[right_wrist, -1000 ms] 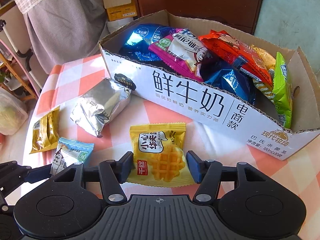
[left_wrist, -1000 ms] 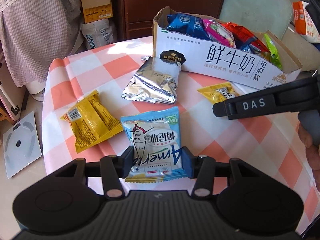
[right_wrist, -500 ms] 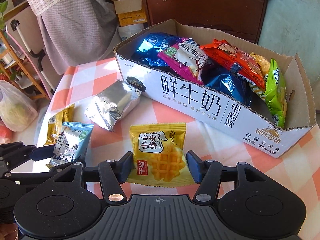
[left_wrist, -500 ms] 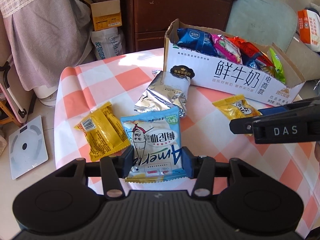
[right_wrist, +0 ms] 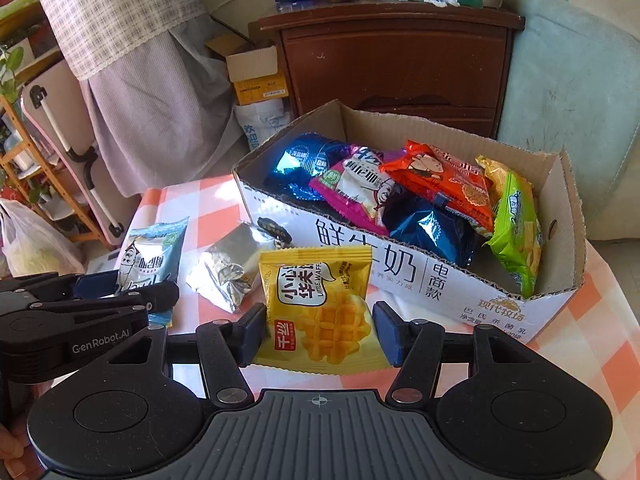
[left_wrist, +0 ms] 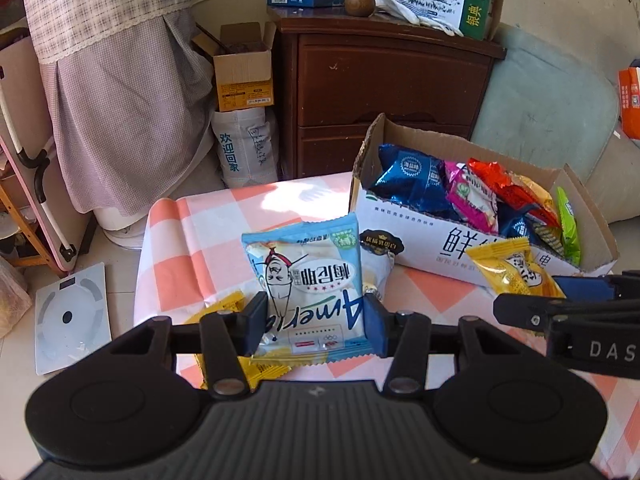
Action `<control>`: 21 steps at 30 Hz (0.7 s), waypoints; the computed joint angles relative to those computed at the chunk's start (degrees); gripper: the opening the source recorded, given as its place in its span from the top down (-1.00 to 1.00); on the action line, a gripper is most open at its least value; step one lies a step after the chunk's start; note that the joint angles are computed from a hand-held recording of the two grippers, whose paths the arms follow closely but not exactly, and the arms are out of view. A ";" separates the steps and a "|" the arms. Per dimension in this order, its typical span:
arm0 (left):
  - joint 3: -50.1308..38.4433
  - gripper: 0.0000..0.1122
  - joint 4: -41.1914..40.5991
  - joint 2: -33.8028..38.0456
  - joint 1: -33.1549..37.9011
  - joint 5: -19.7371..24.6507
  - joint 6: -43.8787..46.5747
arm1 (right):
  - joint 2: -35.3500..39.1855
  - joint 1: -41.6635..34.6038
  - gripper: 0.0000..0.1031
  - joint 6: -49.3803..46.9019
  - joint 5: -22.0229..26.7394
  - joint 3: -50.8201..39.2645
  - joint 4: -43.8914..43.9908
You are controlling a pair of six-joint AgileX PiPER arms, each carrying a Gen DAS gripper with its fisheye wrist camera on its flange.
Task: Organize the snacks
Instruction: 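Lift and carry the waffle and light blue packets over the milk box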
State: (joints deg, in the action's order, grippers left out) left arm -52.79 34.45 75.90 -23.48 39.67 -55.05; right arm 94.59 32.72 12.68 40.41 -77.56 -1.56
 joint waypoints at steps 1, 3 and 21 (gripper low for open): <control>-0.92 0.13 1.27 0.29 -0.50 0.38 -1.06 | -0.37 -0.02 -0.11 0.60 -0.31 -0.05 -0.79; -2.61 0.13 2.98 0.96 -1.34 0.86 -2.07 | -1.12 -0.21 -0.11 1.57 -0.99 -0.19 -2.04; -15.88 0.13 -0.73 10.14 -0.83 0.57 2.95 | -2.56 -6.66 -0.12 2.57 -4.10 -3.05 0.27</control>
